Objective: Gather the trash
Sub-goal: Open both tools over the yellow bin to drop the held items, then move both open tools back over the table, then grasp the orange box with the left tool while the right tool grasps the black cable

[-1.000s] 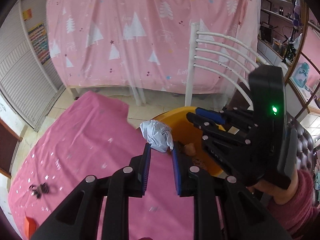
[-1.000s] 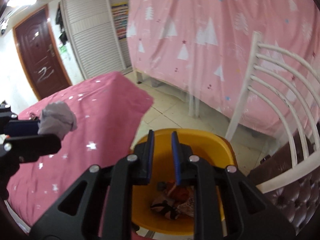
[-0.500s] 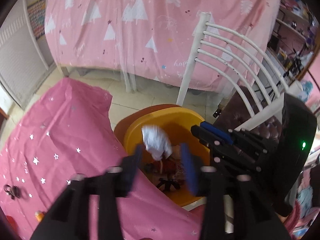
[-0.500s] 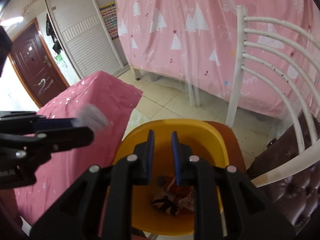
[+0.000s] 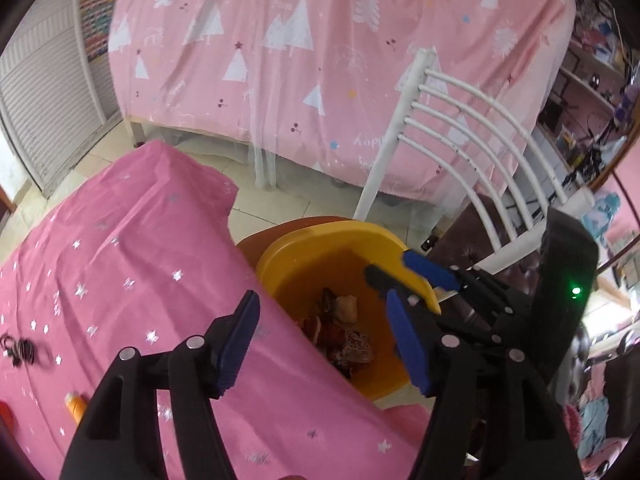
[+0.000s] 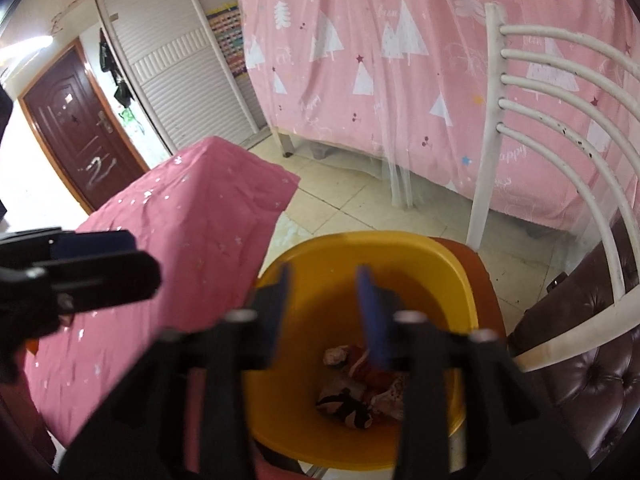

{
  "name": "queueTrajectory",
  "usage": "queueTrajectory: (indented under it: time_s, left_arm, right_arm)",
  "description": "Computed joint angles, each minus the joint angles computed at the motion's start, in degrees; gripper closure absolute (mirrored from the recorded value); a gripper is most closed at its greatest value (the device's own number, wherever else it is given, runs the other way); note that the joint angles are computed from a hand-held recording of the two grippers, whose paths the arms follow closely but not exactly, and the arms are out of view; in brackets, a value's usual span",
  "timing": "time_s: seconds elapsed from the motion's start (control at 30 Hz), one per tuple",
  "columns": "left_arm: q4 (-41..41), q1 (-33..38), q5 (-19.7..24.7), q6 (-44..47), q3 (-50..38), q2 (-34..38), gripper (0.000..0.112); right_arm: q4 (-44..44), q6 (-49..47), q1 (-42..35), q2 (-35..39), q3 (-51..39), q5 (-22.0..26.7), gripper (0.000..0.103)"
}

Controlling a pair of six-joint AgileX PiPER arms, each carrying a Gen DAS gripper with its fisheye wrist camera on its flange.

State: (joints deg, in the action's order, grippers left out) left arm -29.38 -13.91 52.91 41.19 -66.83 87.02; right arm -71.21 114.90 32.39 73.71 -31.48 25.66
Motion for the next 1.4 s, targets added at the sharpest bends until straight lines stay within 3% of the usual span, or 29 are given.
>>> queueTrajectory:
  time_s: [0.23,0.5,0.87,1.4]
  left_arm:
    - [-4.1,11.2,4.4,7.4,-0.4,-4.7,0.047]
    - [-7.2,27.4,10.7,14.6,-7.7,-2.8,0.042]
    - [-7.1,45.5,13.4,23.1,-21.9,9.2,0.041]
    - [-4.0,55.0,16.7,32.9,-39.4,27.6,0.041]
  right_arm:
    - [-1.0,-0.9,6.7,1.5,-5.6,3.4,0.031]
    - [8.5,-16.6,11.1,9.3,-19.3,6.3,0.031]
    - [19.9,-36.4,15.2,21.4,-40.9,8.5,0.030]
    - [42.3,-65.9,16.0,42.6,-73.0,15.5,0.026]
